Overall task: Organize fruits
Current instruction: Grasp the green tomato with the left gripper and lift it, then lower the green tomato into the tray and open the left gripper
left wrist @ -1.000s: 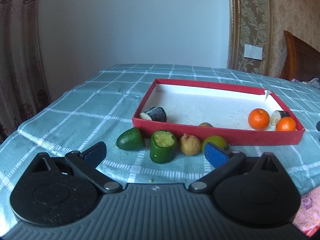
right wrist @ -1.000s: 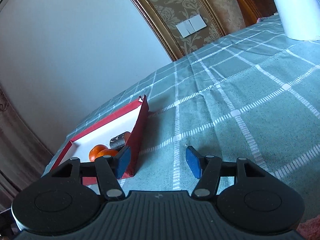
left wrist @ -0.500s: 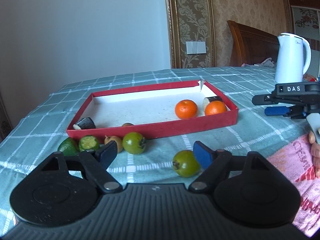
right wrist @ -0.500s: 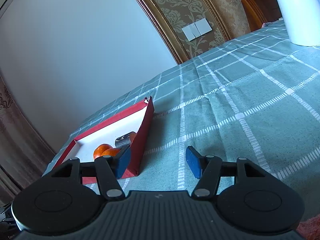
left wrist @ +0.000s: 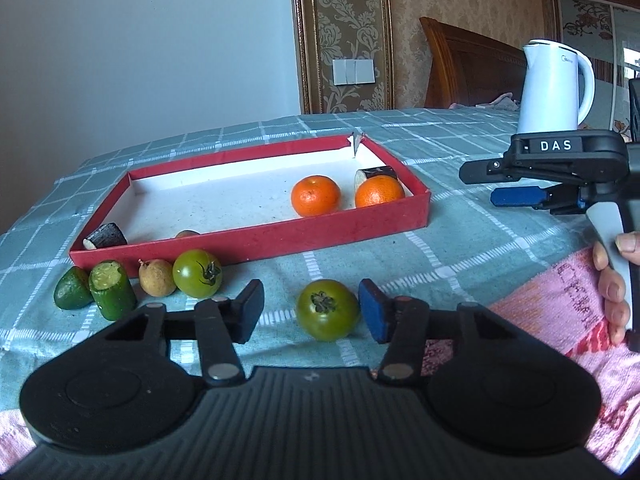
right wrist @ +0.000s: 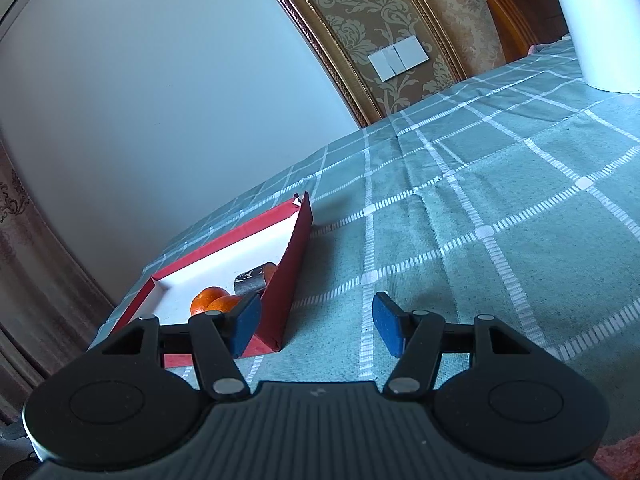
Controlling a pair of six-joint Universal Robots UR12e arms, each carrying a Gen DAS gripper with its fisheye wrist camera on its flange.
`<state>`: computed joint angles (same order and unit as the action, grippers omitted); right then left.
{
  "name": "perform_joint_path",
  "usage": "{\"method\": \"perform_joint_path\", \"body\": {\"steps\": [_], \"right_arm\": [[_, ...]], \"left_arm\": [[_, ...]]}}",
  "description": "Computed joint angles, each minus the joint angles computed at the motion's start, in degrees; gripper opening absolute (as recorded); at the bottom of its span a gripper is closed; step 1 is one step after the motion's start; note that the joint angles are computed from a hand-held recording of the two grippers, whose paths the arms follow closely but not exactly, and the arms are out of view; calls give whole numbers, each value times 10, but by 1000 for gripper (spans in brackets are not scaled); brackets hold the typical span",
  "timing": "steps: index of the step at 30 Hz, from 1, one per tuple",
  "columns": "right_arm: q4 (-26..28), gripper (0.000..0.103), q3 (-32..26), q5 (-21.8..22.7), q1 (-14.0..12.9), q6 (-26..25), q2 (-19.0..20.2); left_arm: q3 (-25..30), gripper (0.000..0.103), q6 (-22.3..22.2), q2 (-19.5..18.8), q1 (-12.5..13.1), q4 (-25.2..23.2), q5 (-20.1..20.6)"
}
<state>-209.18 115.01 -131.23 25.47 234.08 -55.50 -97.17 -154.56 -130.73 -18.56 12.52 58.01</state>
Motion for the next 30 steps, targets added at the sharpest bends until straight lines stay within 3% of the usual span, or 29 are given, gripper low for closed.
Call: {"method": "perform_joint_path", "body": {"steps": [4,11,22,26,30], "right_arm": [[-1,63,-1,-1,0,2,1],[-5,66,-1,-4,0,1,2],[-3,66,-1,-5,1,1,1],[8,66,-1,3,0,-5,-1],[55,66,-3,6,-2,9,-10]], "left_arm": [[-3,33,20,3,-3,-11,-6],[-5,31,11,2,-4,-2,5],[32,31,-48,-6,-8,30,58],[67,31,-78,-16,-15,10,101],[95,31,-108,-25,-20,-7,131]]}}
